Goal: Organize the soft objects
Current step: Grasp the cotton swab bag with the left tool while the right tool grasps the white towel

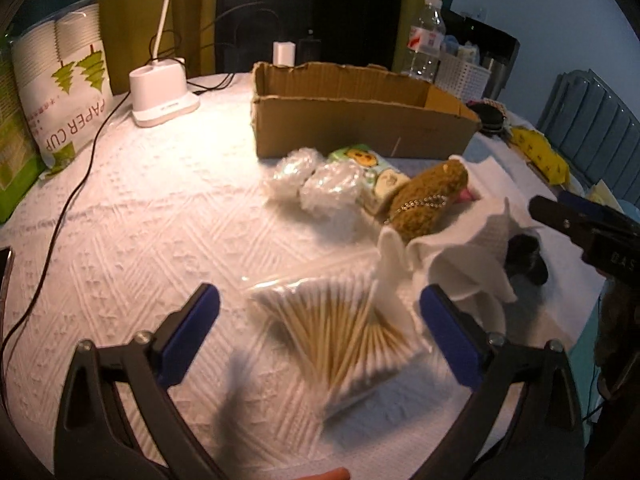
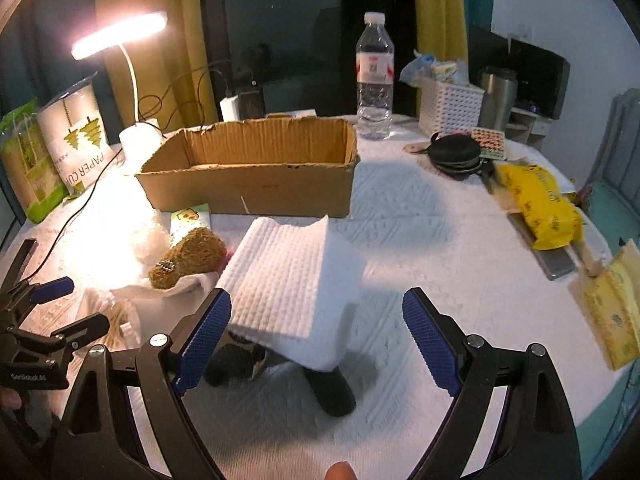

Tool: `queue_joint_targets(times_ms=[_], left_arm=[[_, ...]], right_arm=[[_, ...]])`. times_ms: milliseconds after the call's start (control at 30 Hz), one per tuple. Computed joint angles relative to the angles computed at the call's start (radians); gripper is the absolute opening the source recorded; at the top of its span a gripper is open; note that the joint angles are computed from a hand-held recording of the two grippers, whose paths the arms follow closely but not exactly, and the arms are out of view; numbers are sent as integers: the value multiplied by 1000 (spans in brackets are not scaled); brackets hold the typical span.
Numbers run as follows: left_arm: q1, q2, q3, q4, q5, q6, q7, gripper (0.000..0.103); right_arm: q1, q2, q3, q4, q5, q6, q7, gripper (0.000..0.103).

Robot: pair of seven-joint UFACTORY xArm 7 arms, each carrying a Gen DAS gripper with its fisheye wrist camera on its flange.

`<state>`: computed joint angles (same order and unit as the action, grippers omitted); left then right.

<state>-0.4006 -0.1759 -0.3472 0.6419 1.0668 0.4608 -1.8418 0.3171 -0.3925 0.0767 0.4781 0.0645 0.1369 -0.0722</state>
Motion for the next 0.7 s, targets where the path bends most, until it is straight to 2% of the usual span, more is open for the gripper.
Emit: queue_joint_targets(times_ms=[67,200,267,300,333,367,400,467,533,700], left_arm=[[5,8,11,-2,-6,-27,10,91],[10,12,18,-7,-23,-48,36,86],[14,10,19,-12,-23,-57,38,81],[18,7,19,-16,-17,-65,33,77],[23,5,21,-22,-6,-87,27,73],[31,6,26,-29,7,-125,21,61],[37,10,26,-29,9,-139,19,55],[39,10,15,-26,18,-129,18,51],[41,3,11,-29,26,-133,5,46],[49,-24,5,-47,22,-150,-4,41]], right_arm=[[7,38,-5,20,3,-4,-7,83],[21,85,-11,53,20,8,-21,81],[33,99,-19,65,38,20,-38,59],[38,104,-21,70,46,29,-48,51],[40,105,-21,71,52,33,-55,39],[38,106,-18,72,54,35,-60,36],[35,106,-14,70,56,33,-63,31],[41,95,-15,63,64,26,-78,14],[43,80,-15,54,70,14,-86,8],[82,22,-60,41,108,3,-131,5]])
